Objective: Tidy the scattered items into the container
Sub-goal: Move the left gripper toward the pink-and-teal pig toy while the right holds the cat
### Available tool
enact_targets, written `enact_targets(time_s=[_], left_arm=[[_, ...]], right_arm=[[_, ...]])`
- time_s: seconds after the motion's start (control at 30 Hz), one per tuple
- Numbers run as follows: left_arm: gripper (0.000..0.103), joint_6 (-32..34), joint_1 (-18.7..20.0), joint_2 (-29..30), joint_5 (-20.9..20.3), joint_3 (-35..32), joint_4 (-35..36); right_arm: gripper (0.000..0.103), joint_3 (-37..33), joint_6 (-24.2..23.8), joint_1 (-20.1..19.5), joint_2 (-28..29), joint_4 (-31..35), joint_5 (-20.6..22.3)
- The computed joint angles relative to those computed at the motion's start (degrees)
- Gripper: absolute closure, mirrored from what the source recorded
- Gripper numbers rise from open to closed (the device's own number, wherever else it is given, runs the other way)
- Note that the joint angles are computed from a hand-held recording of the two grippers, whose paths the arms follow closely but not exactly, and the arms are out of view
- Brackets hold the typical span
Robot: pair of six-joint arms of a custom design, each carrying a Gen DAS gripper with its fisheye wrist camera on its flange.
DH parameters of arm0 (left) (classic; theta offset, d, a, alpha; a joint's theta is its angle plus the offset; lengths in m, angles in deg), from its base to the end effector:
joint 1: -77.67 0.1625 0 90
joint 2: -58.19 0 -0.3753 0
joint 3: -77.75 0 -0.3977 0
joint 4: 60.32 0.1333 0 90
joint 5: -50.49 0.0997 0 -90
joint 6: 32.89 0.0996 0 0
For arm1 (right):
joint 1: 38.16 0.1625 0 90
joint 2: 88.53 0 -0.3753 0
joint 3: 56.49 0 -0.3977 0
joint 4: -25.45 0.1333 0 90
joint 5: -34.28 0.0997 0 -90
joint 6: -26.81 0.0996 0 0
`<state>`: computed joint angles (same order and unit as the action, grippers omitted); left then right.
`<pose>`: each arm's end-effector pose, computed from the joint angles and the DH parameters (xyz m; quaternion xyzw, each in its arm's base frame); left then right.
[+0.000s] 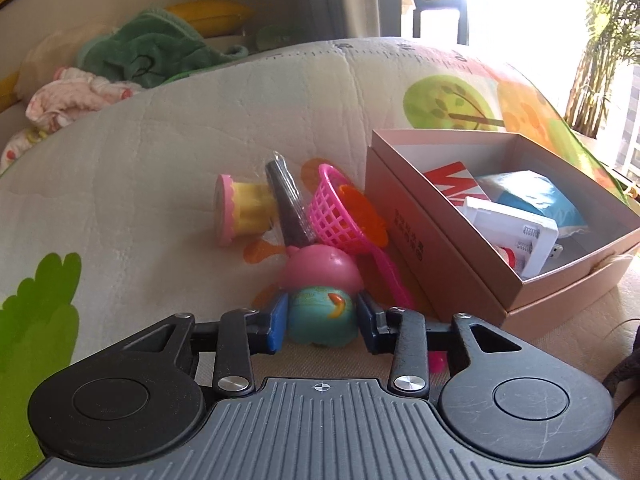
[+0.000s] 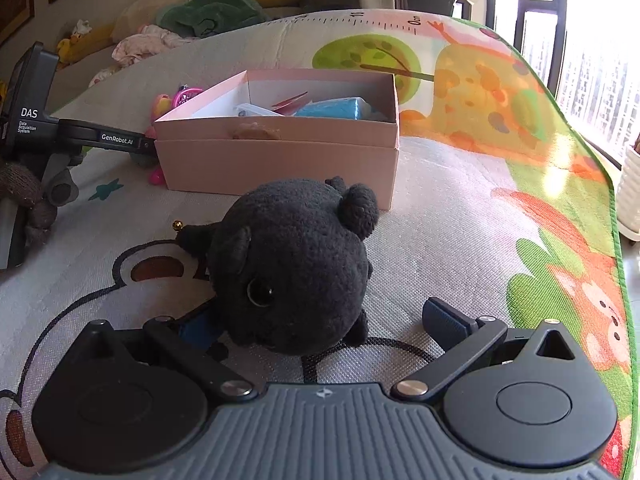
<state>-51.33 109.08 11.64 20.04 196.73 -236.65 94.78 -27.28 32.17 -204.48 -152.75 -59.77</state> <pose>-0.3015 -0.4409 0.0308 0.2393 0.8299 -0.3891 0.3203 0.0180 -0.3247 0.2896 0.2497 -0.8594 0.3370 0.2924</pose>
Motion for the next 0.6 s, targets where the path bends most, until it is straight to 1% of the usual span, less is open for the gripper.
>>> enact_targets(time_s=[0.07, 0.1, 0.17, 0.23, 0.27, 0.4, 0.47, 0.5, 0.53, 0.6], left_arm=[[0.062, -2.2, -1.3, -1.5, -0.1, 2.0, 0.5], [0.062, -4.3, -2.3, -2.8, -0.5, 3.6, 1.5], [0.062, -7.7, -3.9, -5.1, -2.0, 6.2, 3.1], [0.062, -12.2, -6.2, -8.0, -3.6, 9.1, 6.6], [0.062, -13.7, -7.2, -9.0, -4.7, 10.2, 7.5], [0.062, -18.4, -12.2, -11.9, -11.9, 14.7, 8.4], [0.058, -20.3, -14.1, -12.2, -14.2, 15.8, 9.3], [0.049, -21.3, -14.9, -12.2, -15.1, 16.2, 9.8], [0.034, -22.2, -15.4, -12.2, -15.4, 16.5, 10.5], [0.024, -23.8, -16.6, -12.1, -14.0, 17.2, 11.7]], right_arm=[[0.000, 0.0, 0.1, -0.2, -0.3, 0.3, 0.3], [0.000, 0.0, 0.0, -0.2, -0.2, 0.2, 0.2], [0.000, 0.2, 0.0, 0.2, 0.2, -0.7, -0.3], [0.000, 0.2, 0.0, 0.1, 0.1, -0.7, -0.2], [0.000, 0.2, 0.0, 0.1, 0.0, -0.6, -0.2], [0.000, 0.3, 0.0, 0.0, -0.1, -0.6, -0.1], [0.000, 0.3, 0.0, 0.1, -0.1, -0.6, -0.2], [0.000, 0.3, 0.0, 0.1, -0.1, -0.6, -0.2], [0.000, 0.3, 0.0, 0.1, -0.1, -0.6, -0.2], [0.000, 0.3, 0.0, 0.1, -0.1, -0.6, -0.2]])
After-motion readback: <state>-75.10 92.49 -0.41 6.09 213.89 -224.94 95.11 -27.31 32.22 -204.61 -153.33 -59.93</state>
